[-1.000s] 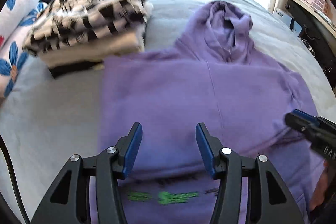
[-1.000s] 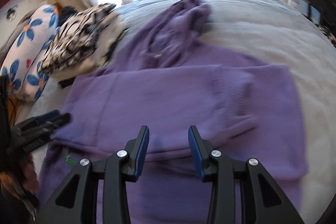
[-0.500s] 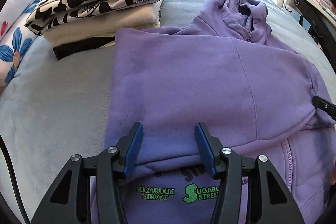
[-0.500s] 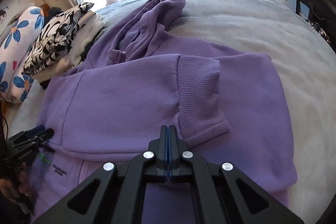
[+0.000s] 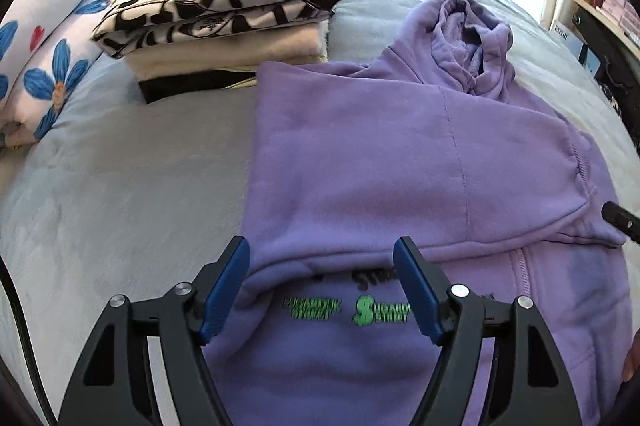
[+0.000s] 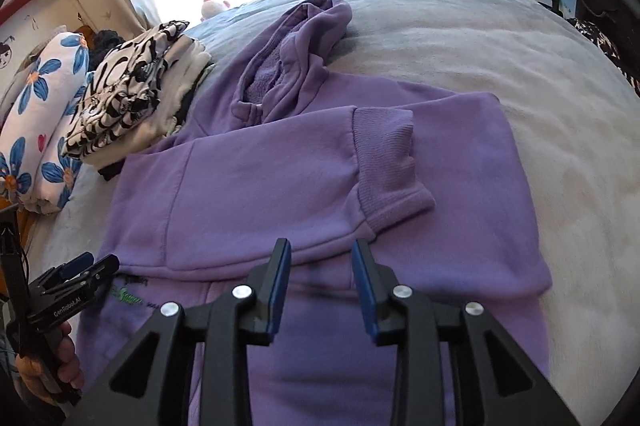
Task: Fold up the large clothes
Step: 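Move both grippers to the ribbed hoodie hem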
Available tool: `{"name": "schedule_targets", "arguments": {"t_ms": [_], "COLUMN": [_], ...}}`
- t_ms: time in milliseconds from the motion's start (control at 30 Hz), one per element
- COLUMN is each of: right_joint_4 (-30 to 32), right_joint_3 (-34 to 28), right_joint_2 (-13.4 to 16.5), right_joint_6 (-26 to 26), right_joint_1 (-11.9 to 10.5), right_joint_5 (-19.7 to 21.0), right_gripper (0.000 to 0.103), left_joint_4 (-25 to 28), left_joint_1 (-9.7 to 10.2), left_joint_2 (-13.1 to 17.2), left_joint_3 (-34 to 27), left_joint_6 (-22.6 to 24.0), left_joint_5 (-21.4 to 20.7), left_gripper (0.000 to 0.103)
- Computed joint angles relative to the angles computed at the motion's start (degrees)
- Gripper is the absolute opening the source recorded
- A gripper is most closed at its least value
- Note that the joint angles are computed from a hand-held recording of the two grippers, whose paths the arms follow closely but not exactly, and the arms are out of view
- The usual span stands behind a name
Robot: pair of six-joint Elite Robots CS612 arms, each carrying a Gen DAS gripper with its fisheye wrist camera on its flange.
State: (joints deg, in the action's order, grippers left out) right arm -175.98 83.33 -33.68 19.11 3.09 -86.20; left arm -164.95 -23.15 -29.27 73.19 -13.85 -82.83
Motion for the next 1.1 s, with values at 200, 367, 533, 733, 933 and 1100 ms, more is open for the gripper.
{"name": "schedule_targets", "arguments": {"t_ms": [200,367,533,733,933,1100], "right_joint_4": [-1.40,-2.97,-5.40,-9.07,-12.34,-14.51], "right_joint_3": [3.00,5.68,8.66,12.72,16.17,19.03], "right_joint_2": [-2.01,-3.66,-5.46,-7.96,-10.18,-11.71], "right_joint_6": [-0.27,0.09,-0.13,-0.53,-1.16,-1.91], "right_joint_1": [0.79,1.40,1.92,2.85,3.90,4.71], "right_joint_5": [-0.66,-0.96,-0.80,-1.45,-2.56,-3.68], "right_gripper": [0.032,0.032,0.032,0.032,0.032,0.033], "left_joint_4": [-2.73,-5.70,-9.30,-12.61,-15.36,-17.04], "left_joint_1": [-0.04,-0.45,-0.63,-0.82,-1.21,-1.48], "left_joint_2": [-3.14,-6.07,-8.98,-12.48,-15.36,-17.06], "left_joint_3": [4.93,9.53,14.30,19.86,24.84,28.19], "left_joint_6": [-1.28,-1.40,-1.20,-1.82,-2.12,-1.70], "left_joint_5": [0.07,1.01,1.19,1.22,1.71,2.67], "left_gripper": [0.073,0.073,0.073,0.073,0.073,0.073]}}
